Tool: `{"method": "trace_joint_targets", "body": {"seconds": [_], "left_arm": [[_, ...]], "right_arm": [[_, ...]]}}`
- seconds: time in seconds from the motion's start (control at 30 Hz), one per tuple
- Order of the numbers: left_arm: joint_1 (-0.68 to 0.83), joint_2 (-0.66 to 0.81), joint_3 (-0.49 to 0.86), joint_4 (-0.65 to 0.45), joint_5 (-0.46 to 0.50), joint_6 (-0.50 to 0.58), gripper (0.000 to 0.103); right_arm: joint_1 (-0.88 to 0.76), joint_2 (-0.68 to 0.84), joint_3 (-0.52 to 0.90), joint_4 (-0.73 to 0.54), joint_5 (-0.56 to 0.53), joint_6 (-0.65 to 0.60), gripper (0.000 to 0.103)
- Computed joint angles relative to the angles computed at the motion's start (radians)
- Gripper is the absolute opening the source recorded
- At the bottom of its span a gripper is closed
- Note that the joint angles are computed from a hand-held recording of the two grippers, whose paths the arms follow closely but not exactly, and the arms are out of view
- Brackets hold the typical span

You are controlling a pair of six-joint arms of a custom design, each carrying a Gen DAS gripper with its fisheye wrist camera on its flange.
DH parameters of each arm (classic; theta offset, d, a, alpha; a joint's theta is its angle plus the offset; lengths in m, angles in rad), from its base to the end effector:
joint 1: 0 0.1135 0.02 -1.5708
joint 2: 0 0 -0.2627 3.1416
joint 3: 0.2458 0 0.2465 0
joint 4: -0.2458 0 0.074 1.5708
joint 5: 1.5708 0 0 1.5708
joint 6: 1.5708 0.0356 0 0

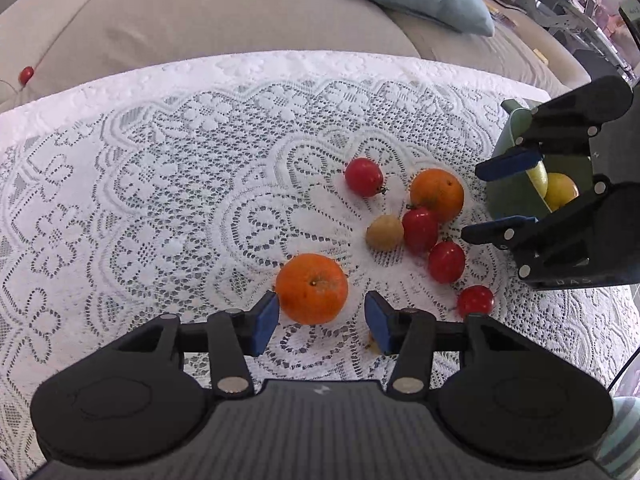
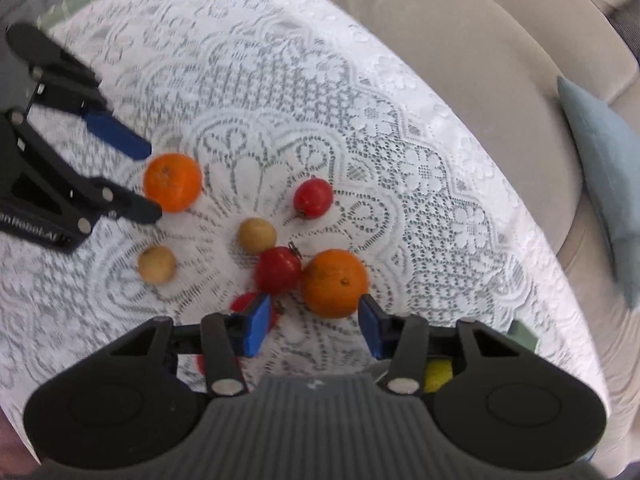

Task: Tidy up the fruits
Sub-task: 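Move both open tools from the colander to the loose oranges on the table, then grasp an orange with the left tool while the right tool grasps another orange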

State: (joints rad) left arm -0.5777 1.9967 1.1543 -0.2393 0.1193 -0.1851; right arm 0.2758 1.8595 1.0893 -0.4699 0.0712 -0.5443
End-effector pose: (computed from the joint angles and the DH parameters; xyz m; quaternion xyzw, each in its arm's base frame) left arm 0.3192 -0.2132 0.1177 0.2031 0.9471 -0.1437 0.2028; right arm 0.3314 0.0912 0.1383 -0.3876 0.9064 -0.0568 0.1583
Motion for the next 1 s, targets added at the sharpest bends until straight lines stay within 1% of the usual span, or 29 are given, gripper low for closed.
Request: {"method": "trace_joint_targets", "body": {"seconds": [0.1, 0.27, 0.4, 0.5, 0.67, 0.87, 1.0], "left_arm": [[-0.002, 0.006, 0.0, 0.007, -0.014, 0.005, 0.057], [0.0, 0.021, 0.018, -0.003, -0.026, 0.014, 0.057], [0.006, 0.034, 0.022, 0.0, -0.031, 0.026, 0.054], [0.02, 0.038, 0.013, 0.015, -0.003, 0.036, 0.054], [0.02, 0.041, 0.009, 0.029, 0.003, 0.045, 0.053], [0.014, 0.043, 0.015, 0.019, -0.004, 0.058, 0.052], [0.016, 0.051, 0.025, 0.013, 0.001, 0.058, 0.052]], "right_arm": [[0.002, 0.027, 0.022, -0.009, 0.013, -0.044, 0.045], [0.0, 0.063, 0.042, -0.004, 0.02, -0.078, 0.045], [-0.01, 0.093, 0.061, 0.002, 0.013, -0.081, 0.045], [-0.018, 0.102, 0.067, 0.006, -0.009, -0.096, 0.045], [-0.026, 0.138, 0.101, -0.011, -0.026, -0.105, 0.045], [-0.036, 0.18, 0.142, -0.023, -0.03, -0.103, 0.047], [-0.034, 0.197, 0.145, -0.017, -0.015, -0.094, 0.047]]}}
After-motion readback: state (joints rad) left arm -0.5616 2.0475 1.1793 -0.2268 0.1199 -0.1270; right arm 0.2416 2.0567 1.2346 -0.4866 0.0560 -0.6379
